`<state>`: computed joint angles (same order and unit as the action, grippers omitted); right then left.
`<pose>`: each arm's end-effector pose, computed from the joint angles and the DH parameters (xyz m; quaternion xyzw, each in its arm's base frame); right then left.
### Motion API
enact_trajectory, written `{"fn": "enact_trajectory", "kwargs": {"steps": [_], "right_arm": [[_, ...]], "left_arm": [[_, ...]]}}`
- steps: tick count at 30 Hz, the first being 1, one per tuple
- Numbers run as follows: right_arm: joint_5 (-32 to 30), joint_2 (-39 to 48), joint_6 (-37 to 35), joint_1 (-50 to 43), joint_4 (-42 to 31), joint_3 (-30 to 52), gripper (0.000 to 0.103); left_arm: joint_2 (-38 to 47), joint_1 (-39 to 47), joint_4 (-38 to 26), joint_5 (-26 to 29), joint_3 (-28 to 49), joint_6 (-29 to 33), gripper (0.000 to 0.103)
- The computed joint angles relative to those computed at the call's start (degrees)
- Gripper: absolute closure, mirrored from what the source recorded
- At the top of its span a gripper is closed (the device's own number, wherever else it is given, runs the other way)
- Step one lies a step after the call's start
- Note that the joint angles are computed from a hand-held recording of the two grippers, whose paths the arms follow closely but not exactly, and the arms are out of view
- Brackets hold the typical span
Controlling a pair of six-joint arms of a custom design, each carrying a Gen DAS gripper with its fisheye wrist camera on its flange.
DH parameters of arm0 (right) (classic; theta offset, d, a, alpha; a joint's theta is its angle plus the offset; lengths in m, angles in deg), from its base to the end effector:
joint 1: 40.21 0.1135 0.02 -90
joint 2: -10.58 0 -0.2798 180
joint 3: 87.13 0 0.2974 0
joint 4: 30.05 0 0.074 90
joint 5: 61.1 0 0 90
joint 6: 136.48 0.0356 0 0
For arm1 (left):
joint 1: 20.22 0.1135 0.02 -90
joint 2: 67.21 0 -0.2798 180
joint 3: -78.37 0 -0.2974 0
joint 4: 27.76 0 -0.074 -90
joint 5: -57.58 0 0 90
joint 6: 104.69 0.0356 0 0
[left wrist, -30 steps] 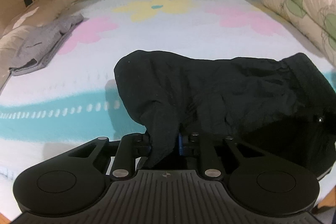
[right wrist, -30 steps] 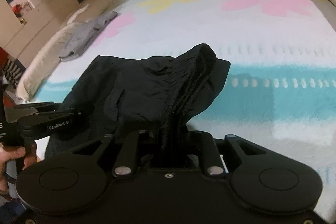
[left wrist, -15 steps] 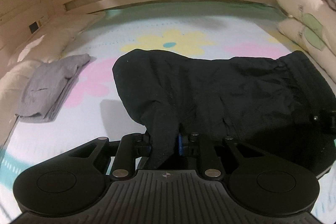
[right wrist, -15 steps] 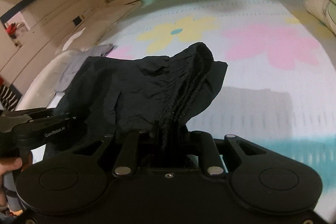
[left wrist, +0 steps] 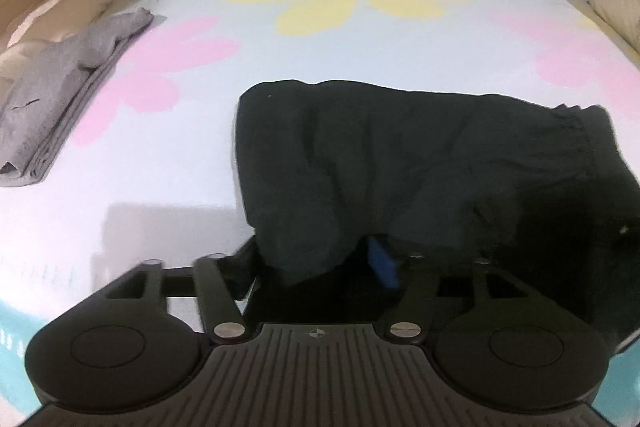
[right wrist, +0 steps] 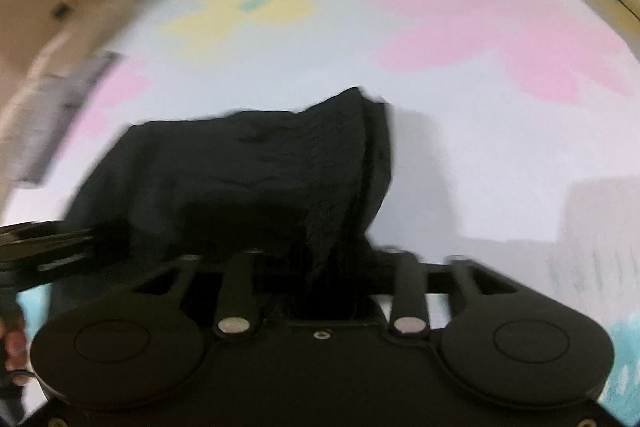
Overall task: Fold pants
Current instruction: 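Fold the held end onto the stack and open both grippers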
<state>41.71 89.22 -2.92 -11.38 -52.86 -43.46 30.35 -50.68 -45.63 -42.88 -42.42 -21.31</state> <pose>0.2373 0.1216 0.1254 0.1531 0.9429 0.0763 0.2858 0.3055 -0.1722 0.1157 0.1709 0.9378 -0.0093 0.3020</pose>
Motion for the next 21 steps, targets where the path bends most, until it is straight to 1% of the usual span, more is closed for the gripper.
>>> {"fn": "enact_trajectory", "kwargs": {"steps": [2,4,6,8,11,13,14,15,18,21], "right_arm": [[-0.1,-0.6,0.0,-0.3,4.6,-3.0,0.043],[-0.6,-1.5,-0.7,-0.3,3.3,-2.8,0.041],[2.1,-4.4,1.1,1.2,2.4,-4.0,0.037],[4.1,-7.5,2.9,2.0,0.4,-4.9,0.034],[8.4,-13.9,7.7,4.9,-6.0,-5.5,0.029],[10.7,-17.7,10.6,6.9,-11.7,-4.6,0.025],[10.8,-18.7,10.6,6.3,-13.7,-3.7,0.023],[12.5,-20.5,12.9,8.6,-17.2,-2.9,0.021],[15.6,-25.5,15.9,12.9,-24.9,-1.4,0.017],[21.9,-27.5,23.0,22.5,-33.5,1.1,0.010]], "left_arm": [[-0.8,0.3,-0.2,0.2,-0.4,0.9,0.038],[-2.8,-0.2,-0.7,-1.2,-1.3,1.1,0.038],[-5.5,-1.3,-1.5,-3.9,-2.3,1.0,0.039],[-9.7,-1.9,-2.6,-5.1,-4.1,0.6,0.039],[-14.3,-2.4,-4.9,-4.6,-3.9,-0.8,0.039],[-18.9,-3.1,-7.4,-4.4,-4.6,-3.0,0.039],[-20.5,-3.5,-8.6,-4.3,-4.6,-3.7,0.039],[-22.8,-4.1,-10.4,-4.4,-4.7,-4.6,0.039],[-29.4,-7.0,-14.9,-6.8,-5.7,-6.4,0.039],[-35.3,-10.8,-20.1,-10.7,-6.8,-8.4,0.038]]}}
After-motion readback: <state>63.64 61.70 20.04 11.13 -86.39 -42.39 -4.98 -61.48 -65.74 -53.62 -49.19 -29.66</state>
